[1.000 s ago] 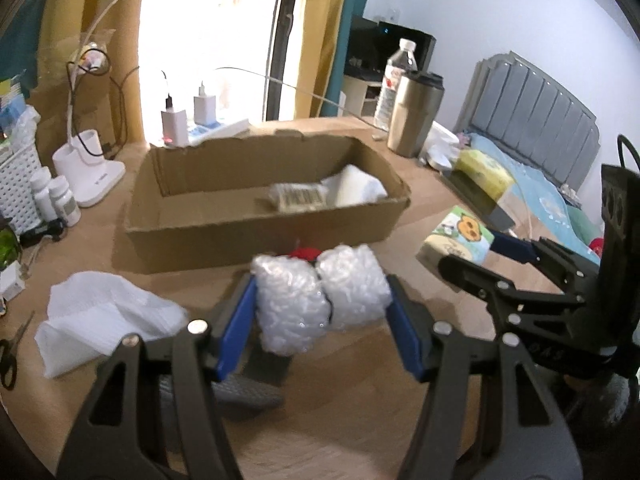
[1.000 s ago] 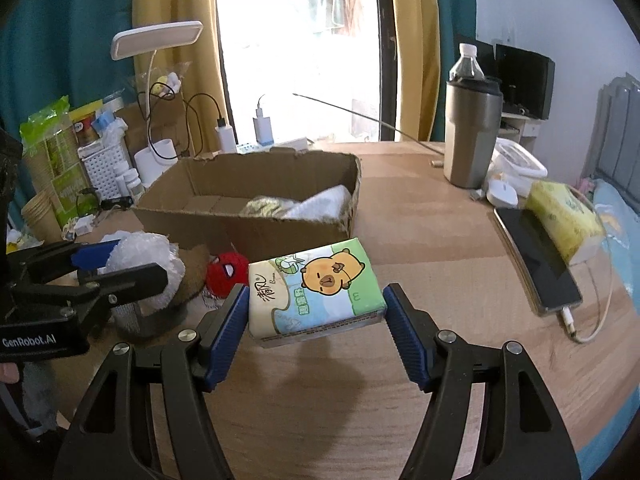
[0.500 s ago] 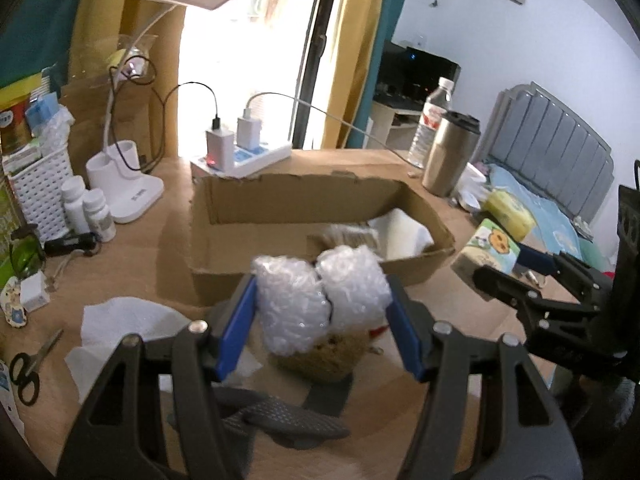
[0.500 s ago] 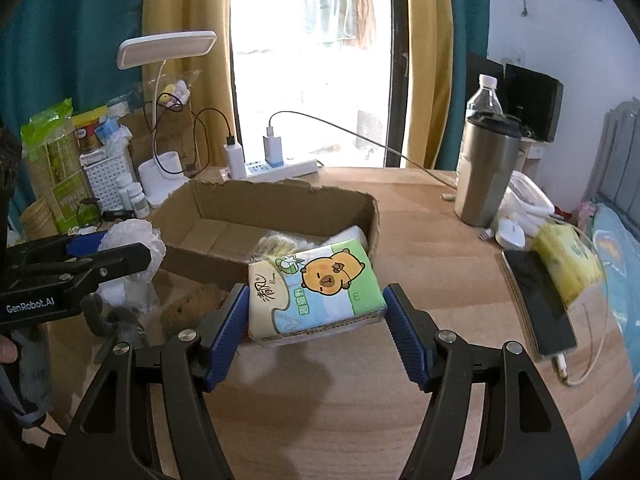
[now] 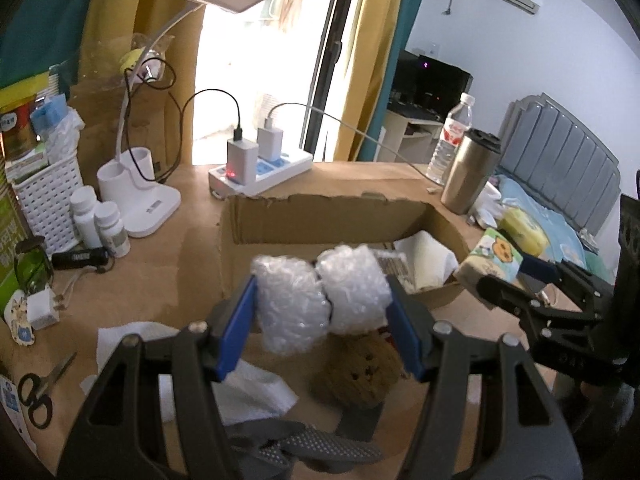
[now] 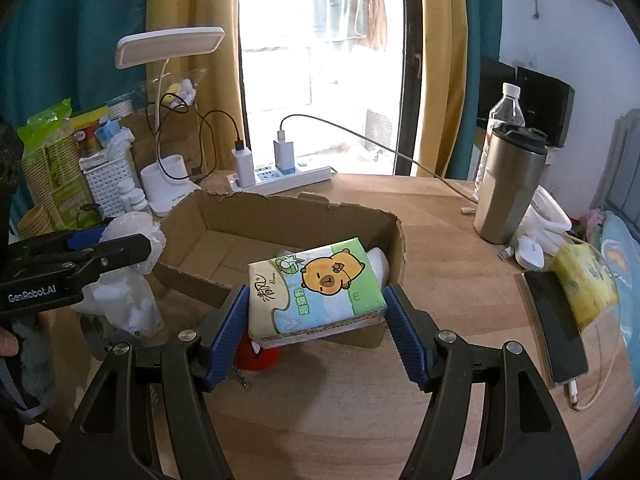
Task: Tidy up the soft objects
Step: 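Carry both items into the cardboard box and open both grippers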
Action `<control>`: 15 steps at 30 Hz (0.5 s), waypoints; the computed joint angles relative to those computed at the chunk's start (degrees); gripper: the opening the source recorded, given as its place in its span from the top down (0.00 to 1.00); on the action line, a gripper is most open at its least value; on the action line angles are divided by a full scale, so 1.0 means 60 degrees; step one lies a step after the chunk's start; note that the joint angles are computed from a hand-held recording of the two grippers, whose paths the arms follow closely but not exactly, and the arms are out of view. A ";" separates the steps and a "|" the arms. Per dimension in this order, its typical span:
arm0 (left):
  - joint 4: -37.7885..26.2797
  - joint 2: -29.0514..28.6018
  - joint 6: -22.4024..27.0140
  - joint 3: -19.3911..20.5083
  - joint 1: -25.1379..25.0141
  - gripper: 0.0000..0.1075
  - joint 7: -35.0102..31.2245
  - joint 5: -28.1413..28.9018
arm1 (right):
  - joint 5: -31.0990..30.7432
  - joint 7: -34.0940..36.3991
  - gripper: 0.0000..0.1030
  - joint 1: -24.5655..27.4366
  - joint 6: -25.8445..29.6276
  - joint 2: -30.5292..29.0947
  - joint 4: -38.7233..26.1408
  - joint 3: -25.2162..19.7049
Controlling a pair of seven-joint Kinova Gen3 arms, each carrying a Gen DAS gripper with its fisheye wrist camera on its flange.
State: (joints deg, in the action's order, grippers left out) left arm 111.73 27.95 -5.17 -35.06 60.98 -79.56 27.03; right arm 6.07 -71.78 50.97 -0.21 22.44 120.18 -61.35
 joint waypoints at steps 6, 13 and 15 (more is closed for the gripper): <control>-0.0286 0.0073 0.0150 0.0419 -0.0577 0.41 0.0083 -0.0279 | -0.0097 -0.0005 0.31 -0.0577 0.0102 0.0096 -0.0346 0.0560; -0.0768 0.0314 0.0482 0.0703 -0.1070 0.41 0.0513 -0.0815 | -0.0363 0.0229 0.31 -0.1182 0.0249 0.0282 -0.0771 0.1149; -0.0920 0.0416 0.0587 0.0668 -0.1093 0.41 0.0745 -0.1034 | -0.0454 0.0312 0.31 -0.1298 0.0252 0.0342 -0.0868 0.1252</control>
